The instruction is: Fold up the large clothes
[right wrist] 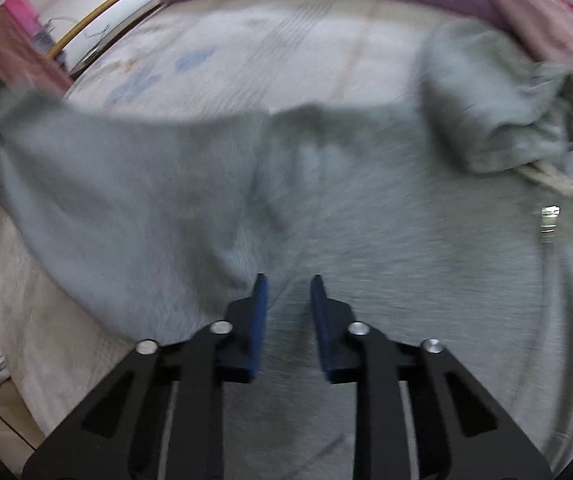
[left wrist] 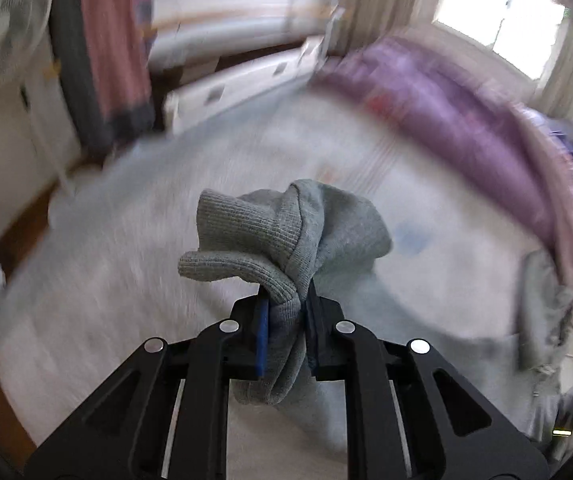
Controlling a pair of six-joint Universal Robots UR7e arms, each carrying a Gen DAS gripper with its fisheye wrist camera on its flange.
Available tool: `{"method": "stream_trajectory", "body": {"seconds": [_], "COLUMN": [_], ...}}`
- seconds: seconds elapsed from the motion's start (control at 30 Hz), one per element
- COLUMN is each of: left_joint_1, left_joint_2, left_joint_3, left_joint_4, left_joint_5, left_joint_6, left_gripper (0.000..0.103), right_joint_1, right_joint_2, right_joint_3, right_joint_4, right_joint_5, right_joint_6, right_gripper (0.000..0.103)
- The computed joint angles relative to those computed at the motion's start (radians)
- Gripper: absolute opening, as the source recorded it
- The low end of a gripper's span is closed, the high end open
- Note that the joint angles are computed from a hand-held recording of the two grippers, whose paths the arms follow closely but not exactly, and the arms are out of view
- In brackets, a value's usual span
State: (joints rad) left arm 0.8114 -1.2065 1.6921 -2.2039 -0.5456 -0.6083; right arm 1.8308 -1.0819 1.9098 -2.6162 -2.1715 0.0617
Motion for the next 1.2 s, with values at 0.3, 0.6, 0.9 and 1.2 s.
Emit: {"method": "stream_trajectory", "body": {"seconds": [0.3,0.6,0.9,1.2], "left_joint_1": [-0.266,-0.367,-0.374,-0.424], "left_joint_2": [0.149,0.563,0.829,0.809], "left_joint_3": [-0.086,-0.274,-0.382,-0.293], "left_joint_4": [-0.126,-0.142,-0.055,-0.223], "left_joint_5": [-0.064,-0.271,-0.433,-0.397], "left_joint_6": [0.150,0.132,0.106,0.130], "left_gripper": [0.015,0.015,0.026,0.091], "right_joint_1": [-0.074,-0.243,-0.535,-0.618], "right_joint_2": [-0.204,-0.664,-0.801,-0.694], "right_joint_3": [0.099,0.150,0.084,-0.045], "right_joint_4": [-0.039,0.051,0.067,0.085], "right_joint_5": [0.144,-0.043,-0.015,0.039], "right_joint_6": [-0.063,-0.221,-0.377,-0.382], "right_gripper": [0.021,0.039,0.041,0.046]}}
